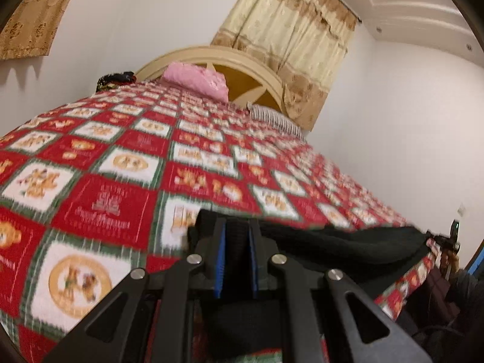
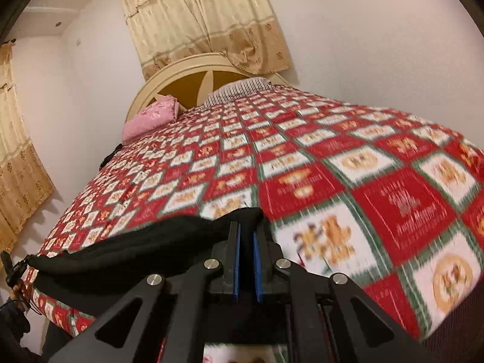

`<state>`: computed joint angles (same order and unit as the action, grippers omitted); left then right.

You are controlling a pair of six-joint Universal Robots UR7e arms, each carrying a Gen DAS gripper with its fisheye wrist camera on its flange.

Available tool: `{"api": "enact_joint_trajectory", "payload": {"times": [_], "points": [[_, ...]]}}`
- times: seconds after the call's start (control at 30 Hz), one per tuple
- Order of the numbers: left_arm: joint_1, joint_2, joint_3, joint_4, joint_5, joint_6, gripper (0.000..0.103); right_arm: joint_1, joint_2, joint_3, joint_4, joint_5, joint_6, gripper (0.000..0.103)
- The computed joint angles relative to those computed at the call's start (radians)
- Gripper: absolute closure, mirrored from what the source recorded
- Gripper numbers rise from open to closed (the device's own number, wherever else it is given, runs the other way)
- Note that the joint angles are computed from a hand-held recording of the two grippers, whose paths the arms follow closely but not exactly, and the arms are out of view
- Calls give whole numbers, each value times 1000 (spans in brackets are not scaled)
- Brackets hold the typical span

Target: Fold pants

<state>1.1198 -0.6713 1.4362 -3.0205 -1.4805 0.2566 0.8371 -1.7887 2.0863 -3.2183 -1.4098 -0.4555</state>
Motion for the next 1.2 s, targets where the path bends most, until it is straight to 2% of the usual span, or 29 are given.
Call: {"api": "enact_joint_trajectory", "payload": {"times": [0.13, 0.23, 0.27, 0.37, 0.43, 0.5, 0.63, 0.73, 0.77, 0.8, 0.87, 0.93, 1.0, 1.07, 1.2], "points": [[1, -4, 19, 14, 34, 28, 87, -35, -16, 17, 12, 17, 12, 97], [4, -17, 44, 0, 38, 33, 84, -33, -24, 30, 14, -8, -2, 97], [4, -23, 55, -9, 49, 39, 79, -30, -29, 35, 16, -20, -9, 97], [7, -48, 88, -20, 62, 44, 76, -36, -51, 49, 27, -31, -11, 97], [5, -67, 116, -40, 92, 49, 70, -40, -73, 59, 46, -44, -8, 97], [5, -91, 147, -53, 117, 54, 61, -33, -95, 84, 14, -93, -2, 96], [14, -123, 188, -83, 178, 43, 61, -19, -146, 128, -22, -113, -2, 96], [22, -143, 208, -109, 205, 18, 61, 55, -154, 150, -65, -160, -46, 93], [21, -146, 214, -124, 211, 13, 61, 95, -147, 152, -73, -180, -66, 83], [20, -148, 215, -132, 204, 6, 61, 124, -139, 153, -73, -187, -81, 64], [12, -143, 212, -148, 194, -2, 58, 202, -107, 146, -70, -201, -105, 50], [-1, -129, 197, -152, 183, -6, 53, 301, -38, 130, -94, -253, -141, 50], [-10, -114, 175, -139, 159, -15, 48, 420, 73, 97, -127, -387, -189, 50], [-21, -89, 136, -97, 156, -35, 41, 507, 179, 68, -148, -477, -238, 50], [-41, -62, 99, 1, 197, -85, 41, 624, 369, 21, -150, -559, -354, 50]]}}
